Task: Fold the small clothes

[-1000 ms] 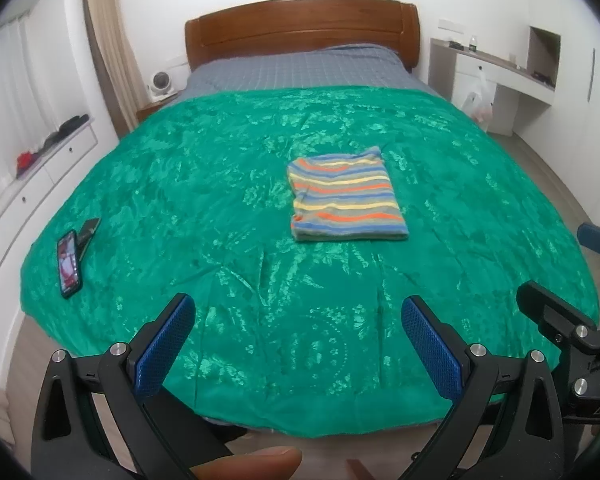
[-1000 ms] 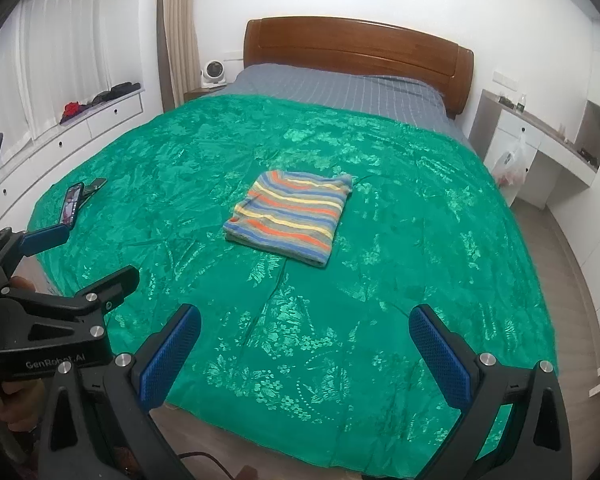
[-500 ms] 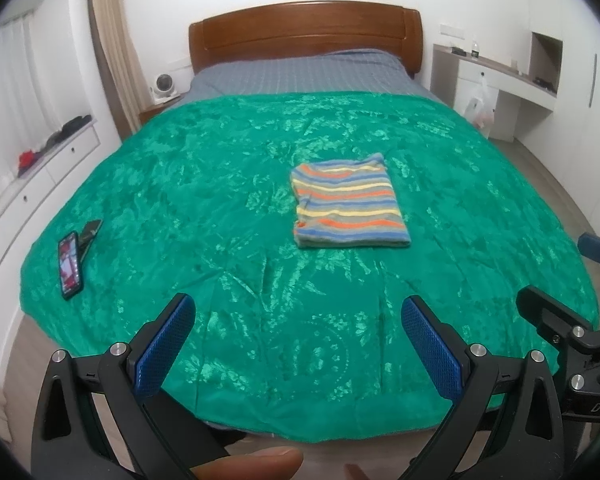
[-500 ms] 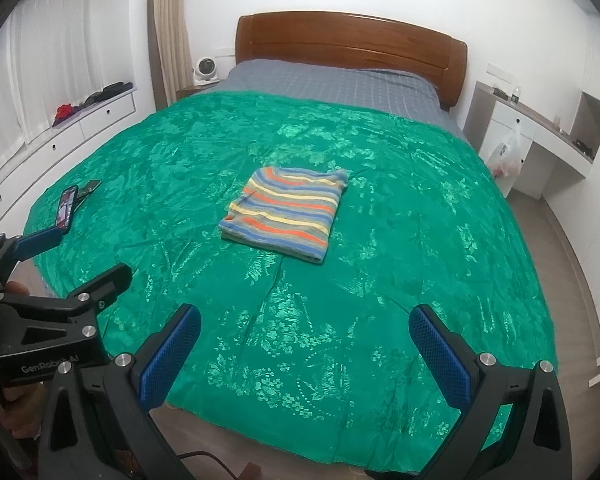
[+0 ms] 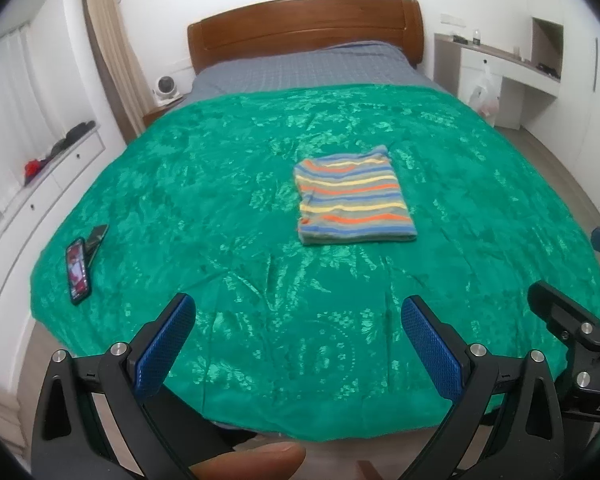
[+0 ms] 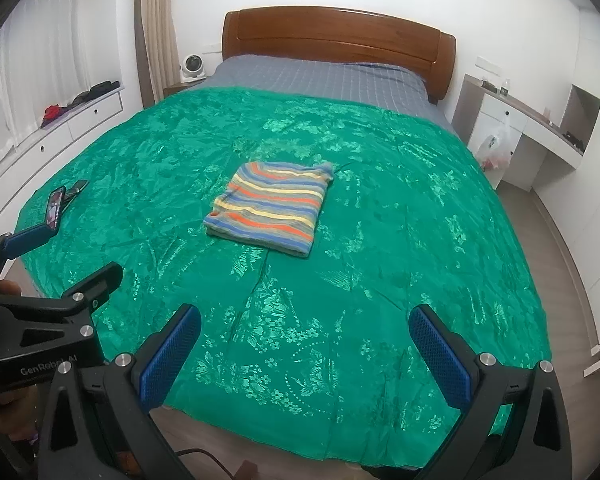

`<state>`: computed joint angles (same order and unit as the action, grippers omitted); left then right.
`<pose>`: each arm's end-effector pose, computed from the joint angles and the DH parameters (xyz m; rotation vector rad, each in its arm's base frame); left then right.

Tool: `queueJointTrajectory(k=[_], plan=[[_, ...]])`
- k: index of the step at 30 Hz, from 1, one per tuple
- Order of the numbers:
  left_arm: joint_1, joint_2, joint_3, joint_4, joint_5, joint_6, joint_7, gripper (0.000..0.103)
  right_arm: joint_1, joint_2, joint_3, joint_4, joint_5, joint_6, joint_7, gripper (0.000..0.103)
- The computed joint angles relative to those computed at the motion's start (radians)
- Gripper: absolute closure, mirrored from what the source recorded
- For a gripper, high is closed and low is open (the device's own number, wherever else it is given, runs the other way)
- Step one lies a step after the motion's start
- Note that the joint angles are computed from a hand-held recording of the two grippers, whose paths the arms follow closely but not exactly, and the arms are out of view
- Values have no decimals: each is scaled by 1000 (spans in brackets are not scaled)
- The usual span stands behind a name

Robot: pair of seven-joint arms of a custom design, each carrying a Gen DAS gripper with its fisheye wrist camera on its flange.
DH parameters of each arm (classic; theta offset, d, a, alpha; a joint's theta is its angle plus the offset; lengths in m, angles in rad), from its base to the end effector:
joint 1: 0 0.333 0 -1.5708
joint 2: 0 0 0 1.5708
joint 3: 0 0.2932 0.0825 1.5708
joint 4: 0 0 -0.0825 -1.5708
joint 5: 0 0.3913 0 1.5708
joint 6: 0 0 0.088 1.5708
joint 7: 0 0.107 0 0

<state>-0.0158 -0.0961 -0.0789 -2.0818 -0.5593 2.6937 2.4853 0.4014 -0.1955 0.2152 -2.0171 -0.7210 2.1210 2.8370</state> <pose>0.5787 -0.0386 0.5218 -1.1868 2.2291 -0.8316 0.4561 0.2952 0.5527 -1.5019 2.1444 -0.8984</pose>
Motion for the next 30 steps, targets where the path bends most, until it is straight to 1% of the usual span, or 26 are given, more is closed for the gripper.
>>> queueJointTrajectory(k=[7,17,25,30], plan=[[-3,-6,3,-1,-24,-3,16,0,1,-2,-1,-1,-1,5,-2,0],[-2,-6,4,14,-33,-23,7,0,-1,-7,2,-3,-7,5,-2,0],[-6,-15,7,7,-59,-24,34,0,-1,-12,3,-7,-3,4,-7,0],[-4,-13,2,5,-34,-3,-5,0,-2,-12,3,-9,0,5,-5,0]])
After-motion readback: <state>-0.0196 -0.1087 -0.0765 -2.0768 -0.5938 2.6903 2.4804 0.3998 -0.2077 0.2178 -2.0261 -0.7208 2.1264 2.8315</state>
